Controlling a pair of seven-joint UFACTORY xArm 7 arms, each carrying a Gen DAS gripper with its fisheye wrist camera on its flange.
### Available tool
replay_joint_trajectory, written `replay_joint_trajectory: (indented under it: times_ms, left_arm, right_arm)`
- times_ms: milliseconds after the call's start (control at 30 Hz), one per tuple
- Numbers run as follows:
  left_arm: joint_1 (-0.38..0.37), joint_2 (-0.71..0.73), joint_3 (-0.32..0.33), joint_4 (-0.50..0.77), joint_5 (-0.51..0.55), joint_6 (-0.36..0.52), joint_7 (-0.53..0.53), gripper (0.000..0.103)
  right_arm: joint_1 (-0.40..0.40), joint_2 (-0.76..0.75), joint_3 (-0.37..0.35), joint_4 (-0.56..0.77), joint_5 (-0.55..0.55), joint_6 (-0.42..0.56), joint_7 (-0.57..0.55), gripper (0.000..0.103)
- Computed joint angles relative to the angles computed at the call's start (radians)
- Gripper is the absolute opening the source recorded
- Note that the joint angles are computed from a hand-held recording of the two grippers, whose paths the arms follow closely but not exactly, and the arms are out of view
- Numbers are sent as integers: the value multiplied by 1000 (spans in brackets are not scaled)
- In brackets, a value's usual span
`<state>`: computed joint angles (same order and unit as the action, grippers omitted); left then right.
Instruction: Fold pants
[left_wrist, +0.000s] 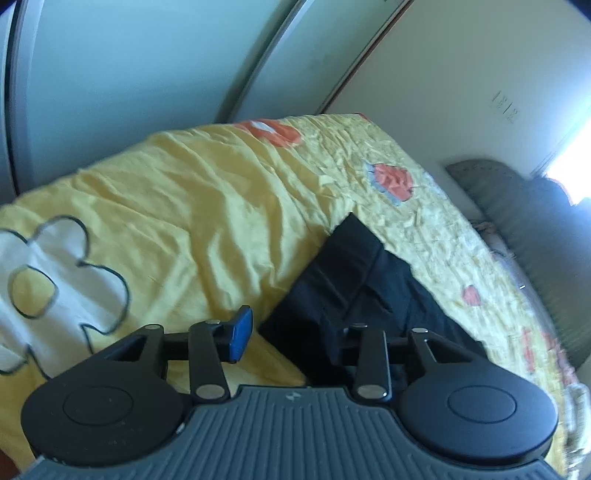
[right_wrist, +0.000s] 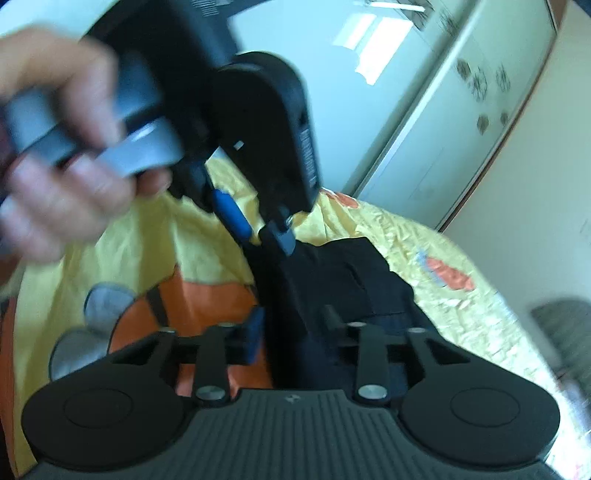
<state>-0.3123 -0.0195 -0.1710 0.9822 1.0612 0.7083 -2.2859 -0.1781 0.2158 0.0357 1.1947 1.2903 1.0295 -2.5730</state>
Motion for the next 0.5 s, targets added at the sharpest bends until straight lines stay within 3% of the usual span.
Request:
replay_joint_trajectory:
  times_ms: [133, 300, 367, 500]
  left_arm:
    - [-14, 21, -8, 33, -58, 50, 114, 61]
    - [-71, 93, -12, 145, -95, 232, 285, 80]
    - [-87, 101, -2, 158, -97, 261, 287, 93]
    - [-108, 95, 4, 170, -93, 325, 238, 97]
  right_arm:
    - [0, -3, -3, -17, 6, -44, -20, 37]
    - [25, -13, 11, -59, 117, -174, -194, 37]
    - [26, -18, 15, -84, 192, -178, -320, 38]
    - [40, -16, 13, -113, 295, -131, -508, 36]
